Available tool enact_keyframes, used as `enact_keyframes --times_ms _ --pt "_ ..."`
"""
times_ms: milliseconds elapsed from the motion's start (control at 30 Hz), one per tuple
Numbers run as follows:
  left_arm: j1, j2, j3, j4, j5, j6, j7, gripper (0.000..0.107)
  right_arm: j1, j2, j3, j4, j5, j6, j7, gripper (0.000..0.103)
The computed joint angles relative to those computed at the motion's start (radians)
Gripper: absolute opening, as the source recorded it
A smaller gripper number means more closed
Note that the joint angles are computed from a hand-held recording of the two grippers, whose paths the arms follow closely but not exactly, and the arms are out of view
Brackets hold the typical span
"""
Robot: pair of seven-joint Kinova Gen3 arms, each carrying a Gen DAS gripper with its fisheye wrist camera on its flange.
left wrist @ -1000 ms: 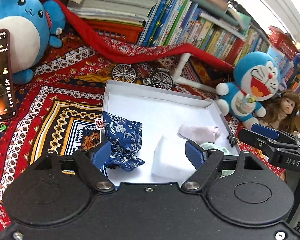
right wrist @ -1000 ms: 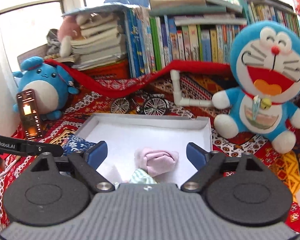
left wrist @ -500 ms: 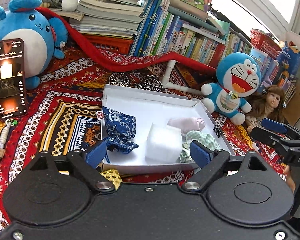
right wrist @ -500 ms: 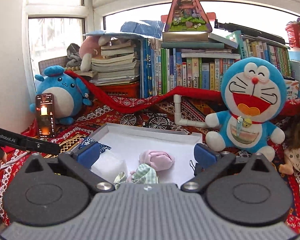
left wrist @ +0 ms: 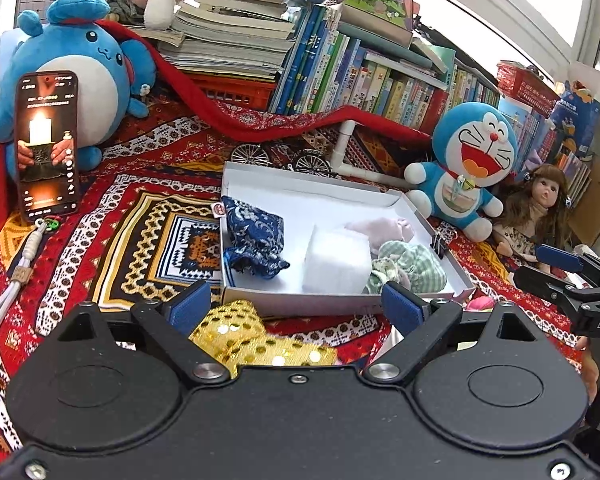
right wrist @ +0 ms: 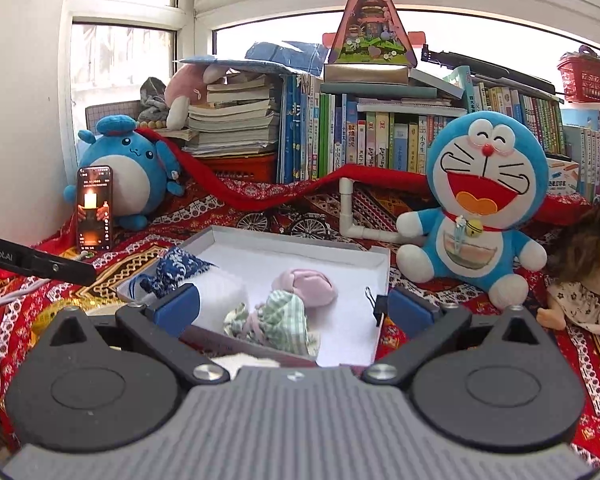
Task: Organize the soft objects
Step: 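Reach the left tool to the gold sequined pillow while the right tool approaches the green cloth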
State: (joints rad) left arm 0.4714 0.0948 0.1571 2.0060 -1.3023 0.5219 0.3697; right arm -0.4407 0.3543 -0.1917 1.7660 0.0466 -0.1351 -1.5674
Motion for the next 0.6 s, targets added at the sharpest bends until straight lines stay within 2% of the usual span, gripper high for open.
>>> enact_keyframes --times_ms 233,600 --pt "0.037 0.007 0.022 0.035 -0.077 0.089 0.094 0.093 -0.060 -0.022 0.073 0.075 -0.053 -0.067 0.028 0.103" --pt "0.069 0.013 0.053 0.078 -0.123 0.181 0.179 0.097 -0.090 -0.029 0.115 0.144 -0.143 -0.118 0.070 0.103"
